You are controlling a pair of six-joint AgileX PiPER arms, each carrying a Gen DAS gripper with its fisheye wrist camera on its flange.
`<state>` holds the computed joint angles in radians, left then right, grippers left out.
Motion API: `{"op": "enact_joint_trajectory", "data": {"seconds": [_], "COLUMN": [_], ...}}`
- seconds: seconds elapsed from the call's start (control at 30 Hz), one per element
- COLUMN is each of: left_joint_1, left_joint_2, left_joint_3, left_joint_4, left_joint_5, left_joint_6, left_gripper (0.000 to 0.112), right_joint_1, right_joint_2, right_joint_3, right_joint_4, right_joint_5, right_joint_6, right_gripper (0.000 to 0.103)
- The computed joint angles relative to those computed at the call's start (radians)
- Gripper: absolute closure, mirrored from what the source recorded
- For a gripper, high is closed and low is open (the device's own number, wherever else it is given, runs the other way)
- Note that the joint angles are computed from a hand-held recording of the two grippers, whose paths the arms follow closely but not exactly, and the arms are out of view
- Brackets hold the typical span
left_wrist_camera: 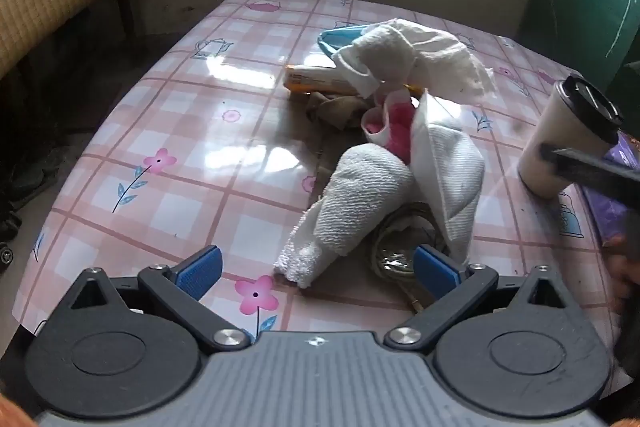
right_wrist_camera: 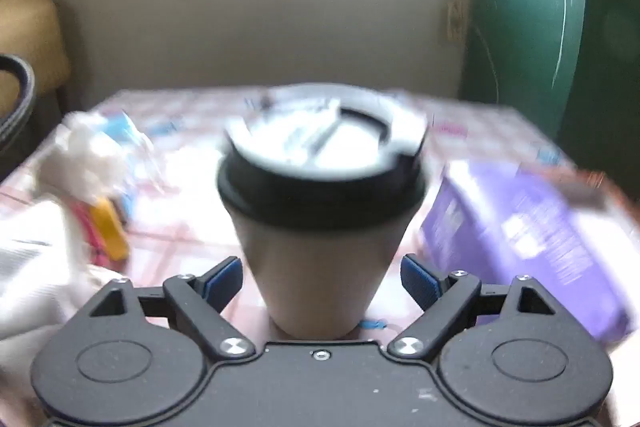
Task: Organize soft objects
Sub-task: 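Grasp the white face mask with the right tool while left tool approaches the towel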
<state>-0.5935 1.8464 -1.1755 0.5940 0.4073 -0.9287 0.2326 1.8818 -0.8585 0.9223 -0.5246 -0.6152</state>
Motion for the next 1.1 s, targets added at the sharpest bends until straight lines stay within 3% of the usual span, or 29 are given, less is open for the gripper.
{"op": "enact_joint_trajectory", "data": {"seconds": [0.17, 0.27, 0.37, 0.5, 0.63, 0.73, 0.87, 1.1], "left_joint_1": [0.029, 0.060, 0.004, -0.007, -0.003, -0.005, -0.003, 0.005], "left_joint_2": [-0.001, -0.015, -0.008, -0.009, -0.011, -0.010, -0.009, 0.005], "left_joint_3": [0.020, 0.046, 0.007, 0.016, 0.010, 0.012, 0.016, 0.008], "left_joint_4": [-0.022, -0.025, 0.019, 0.086, 0.053, 0.058, 0.065, 0.073], "left_joint_5": [-0.032, -0.054, 0.014, 0.018, 0.025, 0.020, 0.012, 0.008], "left_joint_6": [0.029, 0.054, -0.037, -0.112, -0.066, -0.067, -0.071, -0.070], "left_gripper": [0.009, 0.009, 0.009, 0.009, 0.009, 0.009, 0.009, 0.009], "right_joint_1": [0.040, 0.056, 0.090, 0.131, 0.133, 0.141, 0.138, 0.149], "right_joint_2": [-0.205, -0.219, -0.212, -0.219, -0.207, -0.201, -0.205, -0.182], "right_joint_3": [0.148, 0.138, 0.119, 0.112, 0.107, 0.096, 0.097, 0.073], "right_joint_4": [-0.130, -0.336, -0.459, -0.335, -0.437, -0.365, -0.422, -0.358], "right_joint_5": [0.108, 0.211, 0.261, 0.276, 0.283, 0.291, 0.304, 0.310], "right_joint_6": [0.099, 0.321, 0.445, 0.310, 0.423, 0.358, 0.416, 0.353], "right_gripper": [0.002, 0.002, 0.002, 0.002, 0.002, 0.002, 0.002, 0.002]}}
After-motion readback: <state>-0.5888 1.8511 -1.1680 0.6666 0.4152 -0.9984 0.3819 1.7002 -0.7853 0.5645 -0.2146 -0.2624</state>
